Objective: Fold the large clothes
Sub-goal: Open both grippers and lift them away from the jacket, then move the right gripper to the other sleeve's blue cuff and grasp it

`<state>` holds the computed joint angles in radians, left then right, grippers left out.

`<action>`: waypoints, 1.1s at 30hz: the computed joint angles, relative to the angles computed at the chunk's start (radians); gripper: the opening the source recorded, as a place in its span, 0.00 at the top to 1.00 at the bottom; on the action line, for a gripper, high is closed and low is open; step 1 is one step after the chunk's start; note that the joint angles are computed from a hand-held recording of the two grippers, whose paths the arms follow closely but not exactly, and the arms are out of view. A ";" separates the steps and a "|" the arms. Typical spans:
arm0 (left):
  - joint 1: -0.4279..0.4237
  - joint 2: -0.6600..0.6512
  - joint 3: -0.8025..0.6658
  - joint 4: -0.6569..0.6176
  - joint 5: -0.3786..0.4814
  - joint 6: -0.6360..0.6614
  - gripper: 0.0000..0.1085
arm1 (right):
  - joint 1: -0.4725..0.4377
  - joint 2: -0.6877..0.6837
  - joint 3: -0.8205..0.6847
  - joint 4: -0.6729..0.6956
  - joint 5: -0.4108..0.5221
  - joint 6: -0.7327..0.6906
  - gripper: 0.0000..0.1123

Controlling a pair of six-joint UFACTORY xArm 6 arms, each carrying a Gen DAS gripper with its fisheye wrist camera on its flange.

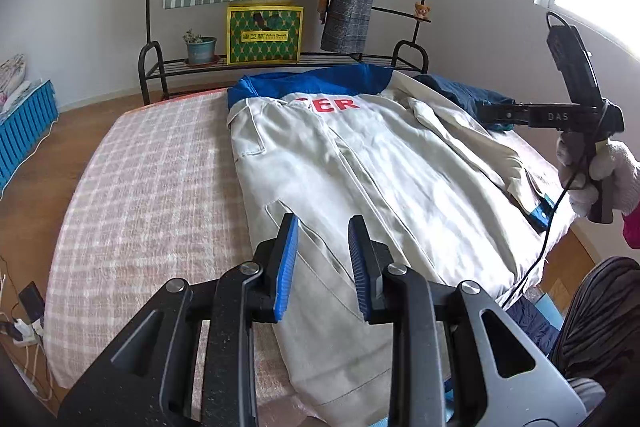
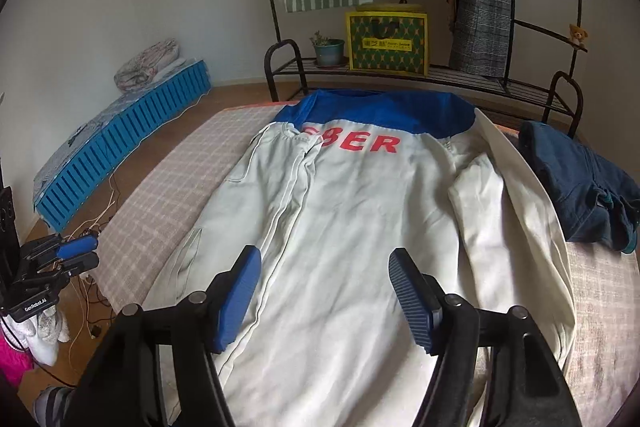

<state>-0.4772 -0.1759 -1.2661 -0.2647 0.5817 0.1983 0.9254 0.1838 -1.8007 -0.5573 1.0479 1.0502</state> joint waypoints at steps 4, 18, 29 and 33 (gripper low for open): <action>-0.009 0.088 -0.131 0.013 0.005 -0.044 0.54 | 0.024 -0.128 0.114 -0.077 0.075 0.099 0.26; -0.107 0.389 -0.627 0.041 0.177 -0.029 0.54 | 0.080 -0.613 0.613 -0.129 0.266 0.379 0.34; -0.206 0.414 -0.600 -0.010 0.365 0.010 0.54 | -0.140 -0.854 1.005 0.080 0.071 0.404 0.38; -0.208 0.393 -0.537 -0.010 0.356 -0.045 0.54 | -0.213 -0.898 1.116 0.154 -0.045 0.402 0.38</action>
<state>-0.6851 0.2172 -1.8035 -0.2746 0.9375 0.1533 0.7129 -0.7139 -0.6851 -0.4032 1.0029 1.4523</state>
